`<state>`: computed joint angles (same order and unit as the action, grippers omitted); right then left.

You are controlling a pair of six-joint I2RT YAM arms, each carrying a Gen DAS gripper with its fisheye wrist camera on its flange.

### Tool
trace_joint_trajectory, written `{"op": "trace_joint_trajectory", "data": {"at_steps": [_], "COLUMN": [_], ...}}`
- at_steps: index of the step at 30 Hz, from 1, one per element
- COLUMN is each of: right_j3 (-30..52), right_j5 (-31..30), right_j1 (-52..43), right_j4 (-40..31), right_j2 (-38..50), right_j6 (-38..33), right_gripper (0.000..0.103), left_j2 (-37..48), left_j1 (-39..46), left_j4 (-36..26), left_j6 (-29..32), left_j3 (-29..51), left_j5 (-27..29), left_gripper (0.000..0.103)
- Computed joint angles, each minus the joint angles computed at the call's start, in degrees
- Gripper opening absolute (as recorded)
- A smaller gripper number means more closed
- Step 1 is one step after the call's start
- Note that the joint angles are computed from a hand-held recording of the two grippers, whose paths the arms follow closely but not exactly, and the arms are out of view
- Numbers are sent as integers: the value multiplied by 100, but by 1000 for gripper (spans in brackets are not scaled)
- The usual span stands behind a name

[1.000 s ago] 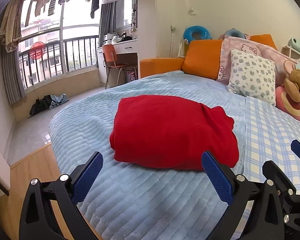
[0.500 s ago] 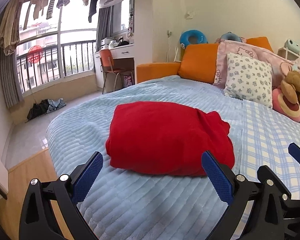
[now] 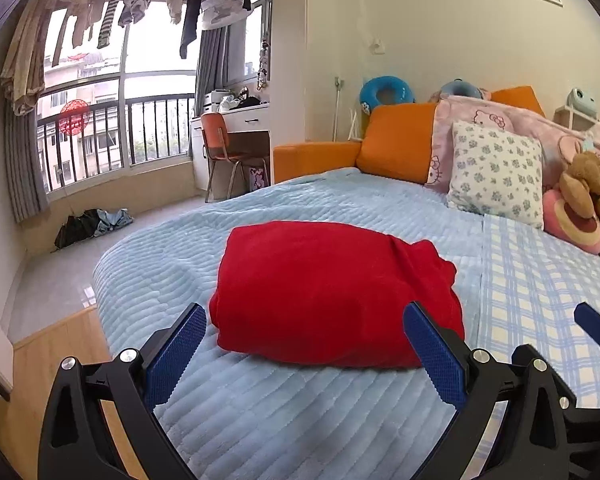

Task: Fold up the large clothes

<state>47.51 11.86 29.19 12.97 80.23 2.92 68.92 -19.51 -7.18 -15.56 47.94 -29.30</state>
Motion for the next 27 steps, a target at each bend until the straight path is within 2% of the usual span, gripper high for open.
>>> {"op": "trace_joint_trajectory", "data": {"at_steps": [27], "right_j3": [-14], "right_j5": [-21], "right_j1": [-76], "right_j4": [9], "right_j2": [94], "right_j6": [96], "right_gripper": [94], "left_j2": [-64], "left_j1": [-123], "left_j4": [190], "left_j6": [184], "left_j3": [-131], "left_j5": [-321], "left_gripper": [100]}}
